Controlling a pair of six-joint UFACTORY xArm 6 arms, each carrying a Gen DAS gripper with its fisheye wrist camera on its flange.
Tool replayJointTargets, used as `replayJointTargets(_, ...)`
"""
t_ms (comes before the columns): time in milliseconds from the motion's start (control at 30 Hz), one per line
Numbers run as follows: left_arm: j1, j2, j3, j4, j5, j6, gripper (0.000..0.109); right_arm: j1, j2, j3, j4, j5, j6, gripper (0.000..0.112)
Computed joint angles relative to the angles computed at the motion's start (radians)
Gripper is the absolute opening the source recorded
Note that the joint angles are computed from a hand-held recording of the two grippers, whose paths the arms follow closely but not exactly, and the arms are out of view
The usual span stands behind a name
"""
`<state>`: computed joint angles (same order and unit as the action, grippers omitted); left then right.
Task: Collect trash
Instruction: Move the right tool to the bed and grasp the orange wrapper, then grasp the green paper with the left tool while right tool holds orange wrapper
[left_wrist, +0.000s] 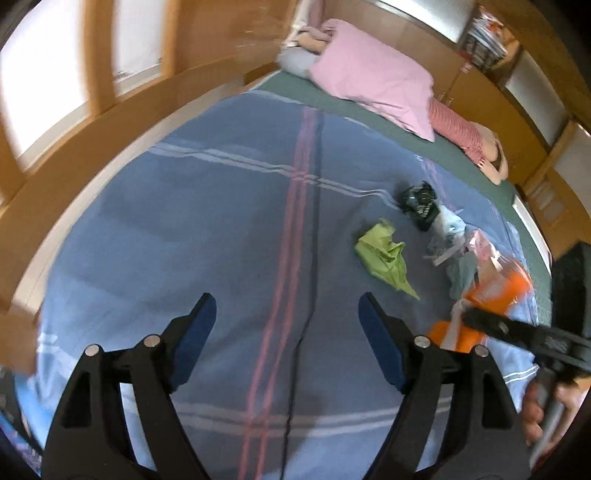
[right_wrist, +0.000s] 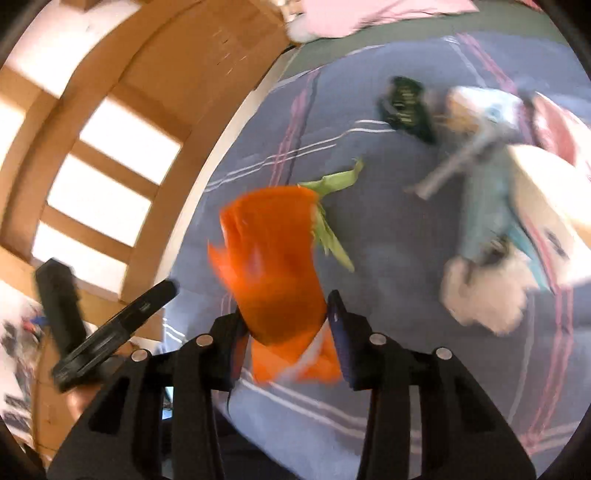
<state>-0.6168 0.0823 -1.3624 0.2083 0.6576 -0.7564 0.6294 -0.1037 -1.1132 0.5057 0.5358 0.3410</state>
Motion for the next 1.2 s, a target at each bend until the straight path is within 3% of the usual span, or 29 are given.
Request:
replayJointTargets(167,-0.036,0.174,-0.163,-0.002,-0.037,0.127,0.083,0.002,-0.135,0.090,-0.295,0.053,0.251,0.041)
replayJointTargets(333,-0.057,0.274,-0.267,-0.023,-0.090,0.199,0.088,0.021,-0.239,0.181,-0.475,0.155,0.350,0.040)
replayJointTargets(500,-0.063,0.364,-0.379,-0.109,-0.077,0.264,0.091,0.002,-0.306,0.237,-0.422,0.255,0.281,0.040)
replayJointTargets(633,-0.068,0.393,-0.416,-0.114,-0.055,0.269,0.091,0.039,-0.315,0.193,-0.607,0.433,0.342,0.060)
replayJointTargets(800,-0.072,0.410,-0.436,-0.098,-0.045,0.261,0.091,0.041,-0.337,0.228,-0.621,0.440,0.328,0.067)
replayJointTargets(933,-0.073,0.408,-0.434,-0.083,-0.033,0.248,0.091,0.058,-0.284,0.185,-0.658,0.499,0.274,0.073)
replayJointTargets(1100,-0.071,0.402,-0.426,-0.090,-0.044,0.244,0.091,0.049,-0.209,0.139,-0.646,0.566,0.202,0.073)
replayJointTargets(1200,-0.069,0.399,-0.420,-0.097,-0.057,0.243,0.091,0.050,-0.220,0.144,-0.629,0.553,0.171,0.058)
